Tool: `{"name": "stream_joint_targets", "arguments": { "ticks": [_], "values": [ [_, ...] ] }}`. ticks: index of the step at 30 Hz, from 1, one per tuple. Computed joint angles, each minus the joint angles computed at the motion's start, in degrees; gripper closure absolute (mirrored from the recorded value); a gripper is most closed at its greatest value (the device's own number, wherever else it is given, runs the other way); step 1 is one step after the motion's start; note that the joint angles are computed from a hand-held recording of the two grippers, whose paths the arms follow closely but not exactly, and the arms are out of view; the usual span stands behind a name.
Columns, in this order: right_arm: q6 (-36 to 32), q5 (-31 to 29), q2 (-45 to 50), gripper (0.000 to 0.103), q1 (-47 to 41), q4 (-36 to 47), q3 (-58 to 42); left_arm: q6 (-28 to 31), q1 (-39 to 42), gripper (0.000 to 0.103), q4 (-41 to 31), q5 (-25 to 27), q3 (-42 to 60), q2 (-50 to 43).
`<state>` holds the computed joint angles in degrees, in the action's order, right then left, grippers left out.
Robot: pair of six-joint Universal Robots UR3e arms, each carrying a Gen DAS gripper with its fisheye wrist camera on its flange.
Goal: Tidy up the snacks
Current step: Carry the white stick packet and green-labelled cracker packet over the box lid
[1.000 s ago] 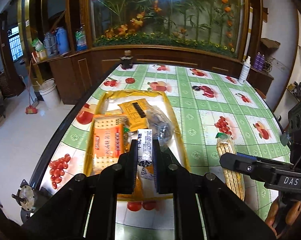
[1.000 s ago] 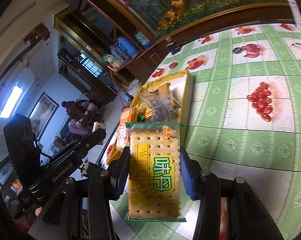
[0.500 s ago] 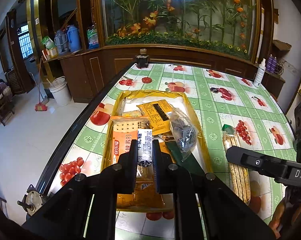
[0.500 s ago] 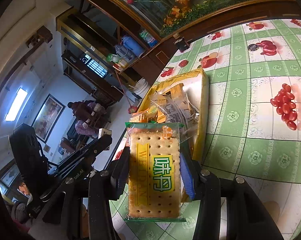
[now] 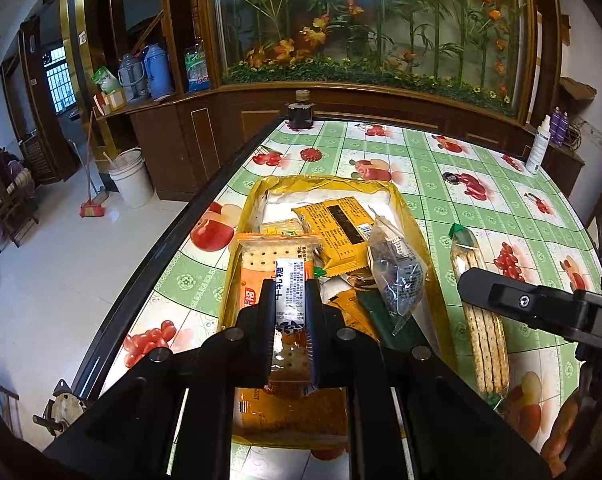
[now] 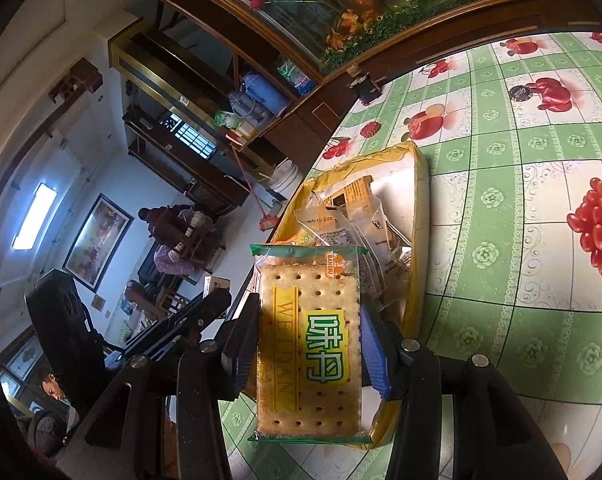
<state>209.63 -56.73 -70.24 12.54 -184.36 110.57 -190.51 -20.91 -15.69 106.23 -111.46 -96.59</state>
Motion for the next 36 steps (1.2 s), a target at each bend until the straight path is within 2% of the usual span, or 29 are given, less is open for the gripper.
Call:
{"name": "stream_joint_targets", "arguments": {
  "ticks": [10,18,29,36],
  "values": [
    [-0.28,-1.44,2.53,0.056,1.34,2.13,-4.52,0.14,0.77,0.092,0.22,0.18,0.47,-1.34],
    [-0.89,-3.68,4.65,0.056,2.1,4.03,-8.13,0.25,2.02,0.092,-0.55,-1.84,1.64,-3.06],
    [-6.75,-11.52,12.29,0.056,6.21,14.93,-25.32,0.02,2.5,0.092,-1.9,-3.06,4.35,-7.23],
    [-8.02,-12.47,16.6,0.056,6.85,18.44,-32.88,0.11,1.96,0.092,-1.91,-1.97,5.77,-8.8]
  ]
}}
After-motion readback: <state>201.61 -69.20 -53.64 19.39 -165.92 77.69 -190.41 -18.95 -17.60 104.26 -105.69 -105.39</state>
